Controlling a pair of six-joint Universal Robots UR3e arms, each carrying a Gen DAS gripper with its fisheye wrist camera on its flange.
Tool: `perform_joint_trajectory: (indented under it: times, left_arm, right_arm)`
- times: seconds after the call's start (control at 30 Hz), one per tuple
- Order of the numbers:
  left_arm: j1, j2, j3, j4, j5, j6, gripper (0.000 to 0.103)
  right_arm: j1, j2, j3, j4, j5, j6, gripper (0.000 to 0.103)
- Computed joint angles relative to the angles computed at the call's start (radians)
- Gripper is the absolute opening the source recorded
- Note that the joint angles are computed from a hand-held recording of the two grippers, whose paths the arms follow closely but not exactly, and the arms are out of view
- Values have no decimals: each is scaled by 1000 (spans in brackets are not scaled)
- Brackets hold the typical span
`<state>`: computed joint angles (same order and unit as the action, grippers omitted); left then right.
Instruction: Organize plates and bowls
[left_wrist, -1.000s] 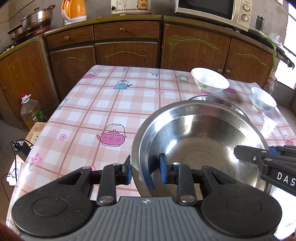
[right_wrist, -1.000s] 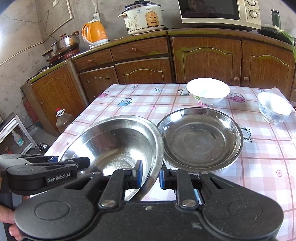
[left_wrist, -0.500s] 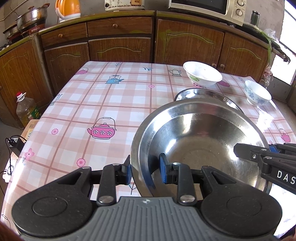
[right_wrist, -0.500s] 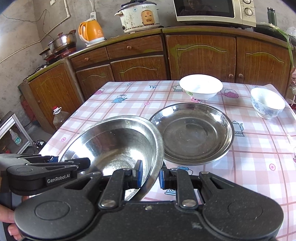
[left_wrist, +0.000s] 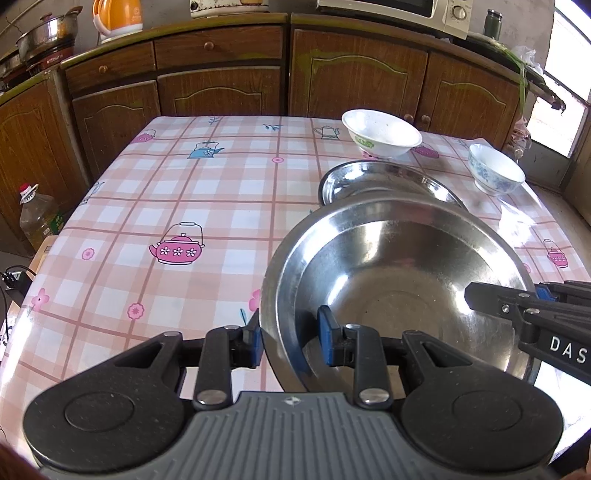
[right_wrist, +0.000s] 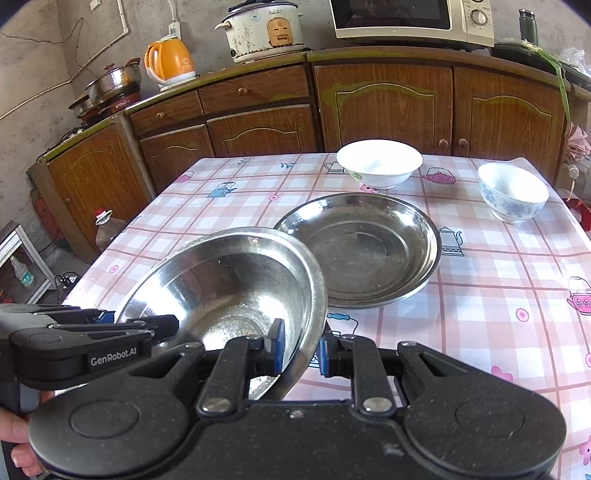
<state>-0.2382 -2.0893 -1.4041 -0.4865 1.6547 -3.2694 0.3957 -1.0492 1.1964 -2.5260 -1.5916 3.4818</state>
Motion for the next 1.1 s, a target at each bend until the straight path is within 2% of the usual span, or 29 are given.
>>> perform_joint_trajectory:
  times: [0.5, 1.1]
  left_arm:
    - [-59, -46, 27, -4, -26, -8, 29]
    - [-143, -164, 138, -39, -78, 16, 29]
  right_arm:
    - [-48, -148, 257, -73, -6, 6, 23]
    - [-137, -352, 588, -138, -18, 77, 23]
